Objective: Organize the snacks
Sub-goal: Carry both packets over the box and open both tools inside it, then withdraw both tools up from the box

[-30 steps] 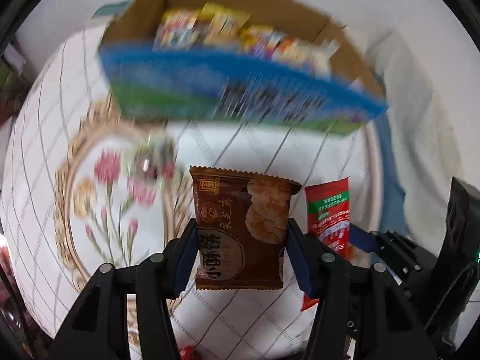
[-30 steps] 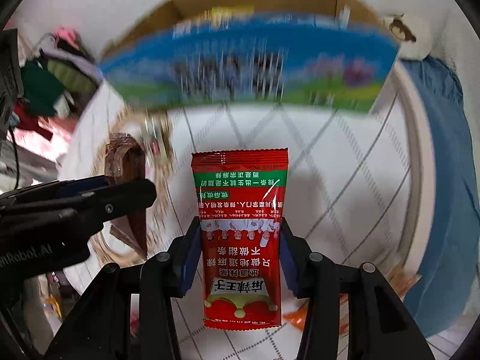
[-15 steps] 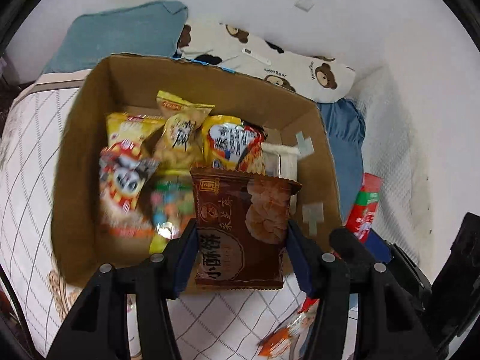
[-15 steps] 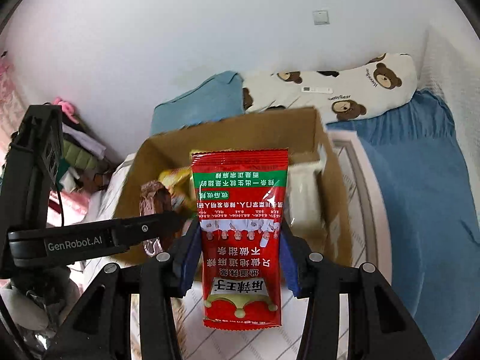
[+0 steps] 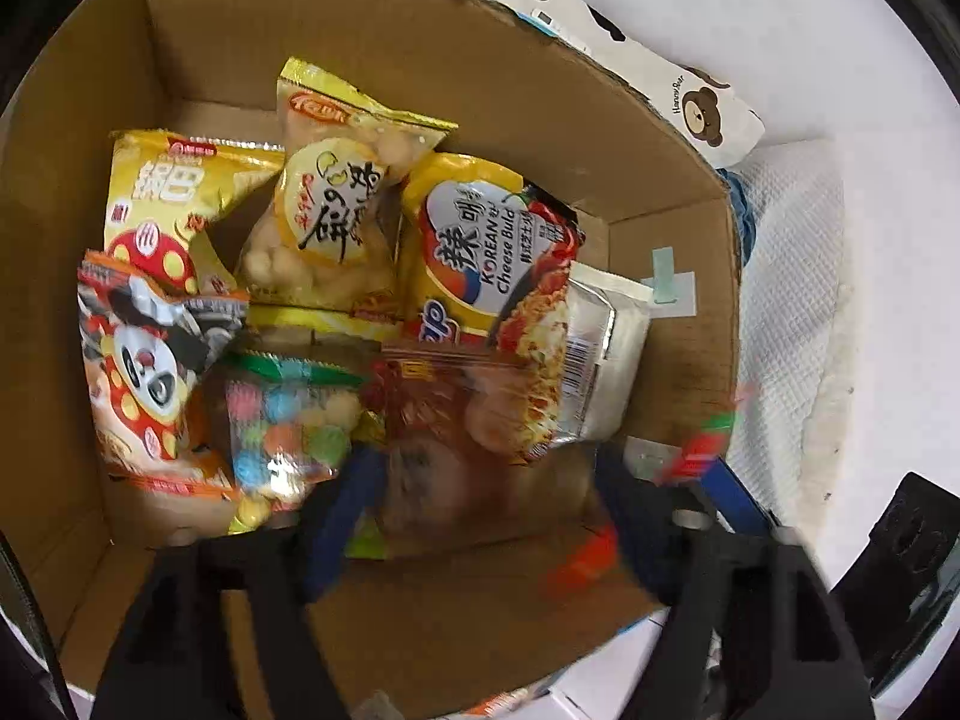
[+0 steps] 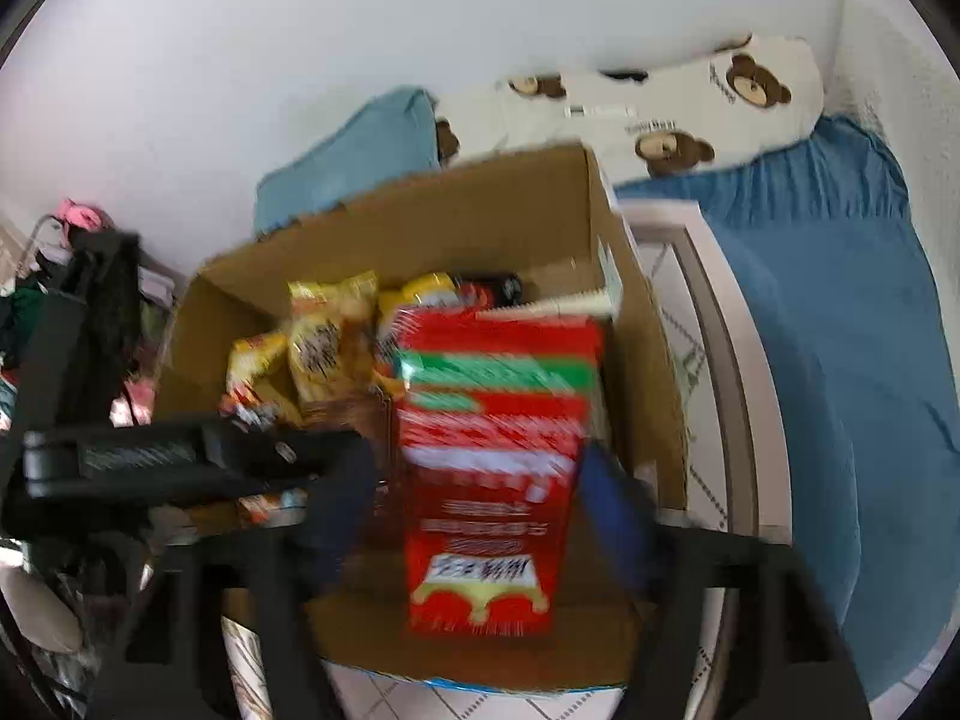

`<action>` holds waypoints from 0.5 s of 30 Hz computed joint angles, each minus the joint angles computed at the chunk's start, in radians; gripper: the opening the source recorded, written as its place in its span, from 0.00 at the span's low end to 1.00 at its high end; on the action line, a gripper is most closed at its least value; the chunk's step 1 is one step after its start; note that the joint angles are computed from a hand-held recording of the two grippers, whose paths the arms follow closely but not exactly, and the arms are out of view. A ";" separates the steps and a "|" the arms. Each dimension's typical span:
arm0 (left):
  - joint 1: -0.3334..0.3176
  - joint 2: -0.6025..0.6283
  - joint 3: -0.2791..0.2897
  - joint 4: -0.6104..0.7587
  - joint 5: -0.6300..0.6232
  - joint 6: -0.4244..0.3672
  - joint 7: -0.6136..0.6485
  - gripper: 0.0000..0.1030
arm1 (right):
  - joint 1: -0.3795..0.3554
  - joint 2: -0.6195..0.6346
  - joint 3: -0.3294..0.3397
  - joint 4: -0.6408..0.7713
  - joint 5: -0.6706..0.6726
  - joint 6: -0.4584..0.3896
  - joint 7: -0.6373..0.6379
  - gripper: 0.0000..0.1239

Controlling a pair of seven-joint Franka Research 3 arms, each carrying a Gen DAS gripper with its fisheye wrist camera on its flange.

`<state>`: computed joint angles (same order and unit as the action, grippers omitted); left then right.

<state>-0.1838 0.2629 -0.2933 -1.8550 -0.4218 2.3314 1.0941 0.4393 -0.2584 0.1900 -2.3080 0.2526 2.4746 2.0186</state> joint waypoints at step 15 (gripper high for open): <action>-0.100 -0.133 0.050 -0.078 0.484 -0.023 -0.251 0.94 | -0.007 -0.021 0.039 0.015 -0.155 -0.119 0.077 0.79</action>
<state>-0.2839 0.1304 -0.2436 -1.9331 0.0618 2.3084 0.8433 0.4322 -0.2793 0.2293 -2.2925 0.0976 2.3555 2.0955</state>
